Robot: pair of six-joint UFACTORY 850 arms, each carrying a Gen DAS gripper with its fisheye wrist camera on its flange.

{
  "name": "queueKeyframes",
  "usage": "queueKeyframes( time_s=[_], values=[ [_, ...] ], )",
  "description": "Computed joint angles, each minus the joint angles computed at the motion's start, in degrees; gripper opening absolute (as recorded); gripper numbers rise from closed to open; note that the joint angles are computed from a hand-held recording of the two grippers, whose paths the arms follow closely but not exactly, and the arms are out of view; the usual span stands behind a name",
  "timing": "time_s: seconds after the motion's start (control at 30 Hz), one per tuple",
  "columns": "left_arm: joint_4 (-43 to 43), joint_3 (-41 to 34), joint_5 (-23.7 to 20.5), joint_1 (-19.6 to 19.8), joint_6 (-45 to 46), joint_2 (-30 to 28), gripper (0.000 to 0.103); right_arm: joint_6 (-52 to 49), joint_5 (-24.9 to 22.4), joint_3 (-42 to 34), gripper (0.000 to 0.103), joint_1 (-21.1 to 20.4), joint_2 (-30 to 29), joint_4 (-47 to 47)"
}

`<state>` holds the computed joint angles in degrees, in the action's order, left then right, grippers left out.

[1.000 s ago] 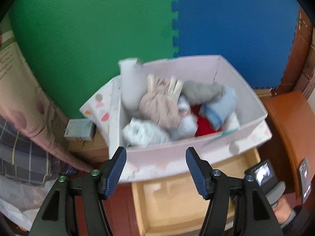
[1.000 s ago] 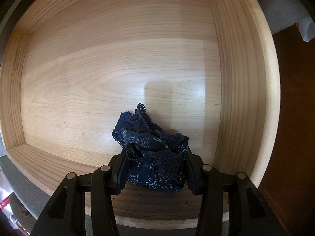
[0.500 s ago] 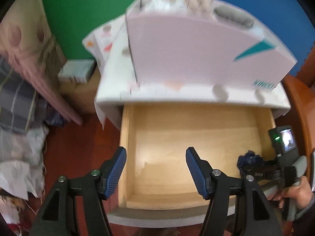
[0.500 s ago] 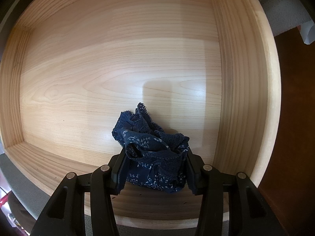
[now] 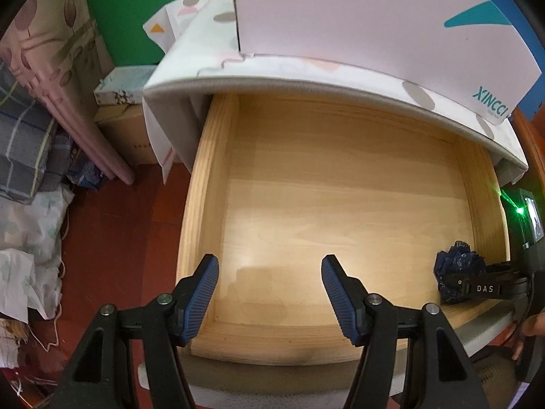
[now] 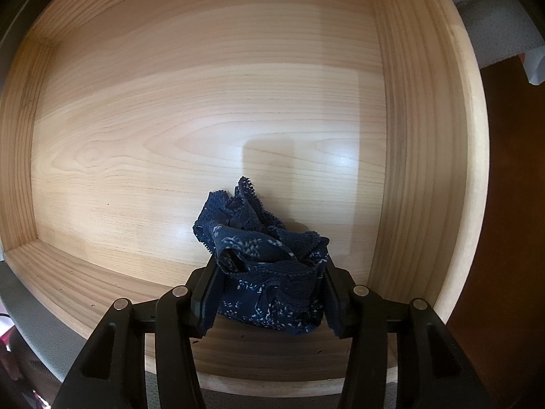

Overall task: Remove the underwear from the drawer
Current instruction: 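Move the left tool back over the empty drawer, then lift the navy lace underwear with the right tool and carry it over the box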

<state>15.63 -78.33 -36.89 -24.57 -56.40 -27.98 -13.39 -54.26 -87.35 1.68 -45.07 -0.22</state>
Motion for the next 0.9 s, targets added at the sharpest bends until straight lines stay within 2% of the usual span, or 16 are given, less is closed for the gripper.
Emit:
queueKeyframes(
  time_s=[0.17, 0.47, 0.63, 0.9],
  values=[
    [0.64, 2.33, 3.03, 0.48, -2.80, 1.65, 0.064, 0.54, 0.02, -0.26, 0.046, 0.44, -0.35, -0.28],
    [6.27, 2.03, 1.27, -0.66, -9.20, 1.68, 0.064, 0.45, 0.00, 0.38, 0.048, 1.29, 0.66, -1.90],
    [7.05, 1.35, 0.28, -1.05, -9.72, 1.25, 0.064, -0.25, 0.39, 1.03, 0.048, 1.30, 1.29, -2.00],
    [7.39, 1.28, -0.07, -1.03, -9.87, 1.16, 0.064, -1.37, 1.04, 1.35, 0.042, 1.54, 1.74, -1.44]
  ],
)
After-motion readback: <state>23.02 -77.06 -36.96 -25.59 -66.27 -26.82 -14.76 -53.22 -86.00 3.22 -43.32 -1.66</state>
